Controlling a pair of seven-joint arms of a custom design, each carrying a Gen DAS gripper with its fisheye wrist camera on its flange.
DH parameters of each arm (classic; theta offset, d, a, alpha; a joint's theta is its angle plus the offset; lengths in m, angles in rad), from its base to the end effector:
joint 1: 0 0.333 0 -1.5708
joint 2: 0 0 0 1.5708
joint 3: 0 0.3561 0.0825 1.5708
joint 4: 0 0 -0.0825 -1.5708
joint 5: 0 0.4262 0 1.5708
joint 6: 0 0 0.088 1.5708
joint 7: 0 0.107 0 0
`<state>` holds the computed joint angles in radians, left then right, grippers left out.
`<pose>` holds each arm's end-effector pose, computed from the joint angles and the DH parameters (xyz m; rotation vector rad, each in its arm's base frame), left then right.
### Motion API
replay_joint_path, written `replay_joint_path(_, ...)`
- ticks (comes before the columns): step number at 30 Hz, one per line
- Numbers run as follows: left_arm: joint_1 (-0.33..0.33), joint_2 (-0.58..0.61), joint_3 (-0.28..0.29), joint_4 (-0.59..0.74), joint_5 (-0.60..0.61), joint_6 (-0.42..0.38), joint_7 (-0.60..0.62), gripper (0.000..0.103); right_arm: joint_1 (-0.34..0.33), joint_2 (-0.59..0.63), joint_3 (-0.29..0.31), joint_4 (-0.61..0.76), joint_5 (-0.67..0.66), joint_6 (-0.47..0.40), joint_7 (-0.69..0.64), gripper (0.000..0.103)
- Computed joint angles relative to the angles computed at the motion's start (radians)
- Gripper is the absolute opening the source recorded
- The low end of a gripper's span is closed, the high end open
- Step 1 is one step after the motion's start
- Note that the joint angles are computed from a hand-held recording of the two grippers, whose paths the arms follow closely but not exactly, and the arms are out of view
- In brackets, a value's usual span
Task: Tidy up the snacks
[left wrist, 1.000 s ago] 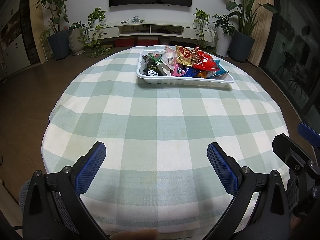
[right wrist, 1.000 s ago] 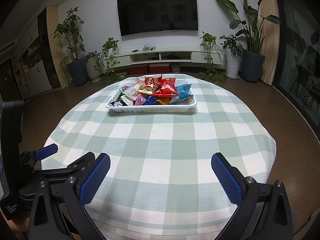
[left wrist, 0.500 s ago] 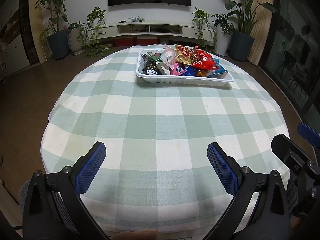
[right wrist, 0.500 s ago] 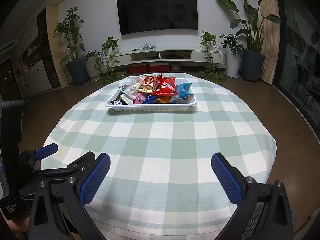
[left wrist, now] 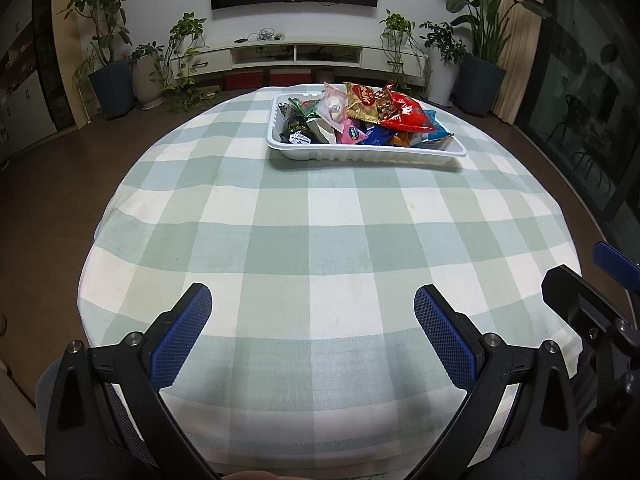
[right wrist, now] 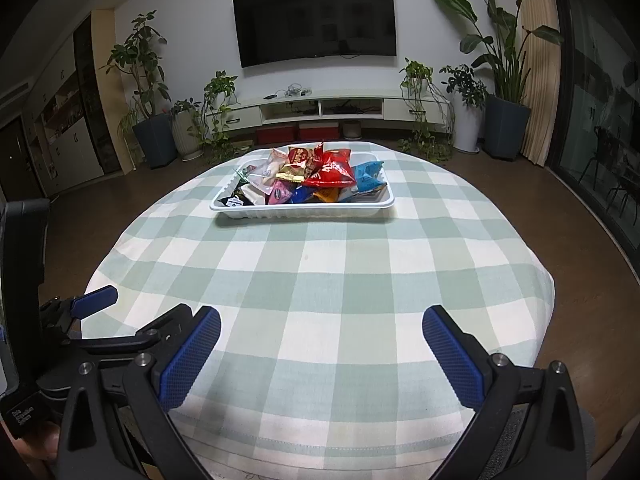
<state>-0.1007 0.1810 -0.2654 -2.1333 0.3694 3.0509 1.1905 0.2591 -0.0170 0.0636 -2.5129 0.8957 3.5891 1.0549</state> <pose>0.5973 -0.2518 0.4219 -1.5248 2.1079 -0.8547 0.5021 0.0646 0.4004 -1.4769 1.7722 -0.8757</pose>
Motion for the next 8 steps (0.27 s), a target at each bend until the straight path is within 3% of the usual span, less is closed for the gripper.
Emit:
replay_joint_path(5,-0.079,-0.012,0.104,-0.004,0.168,0.033,-0.161,0.103,0.0,-0.006,-0.001,-0.019,-0.009,-0.002,0.022,0.103)
replay_joint_path(8,-0.03,-0.008,0.051,-0.001,0.124,0.023,-0.119,0.103,0.0,-0.011,0.0,-0.026,-0.01,-0.003,0.024,0.103)
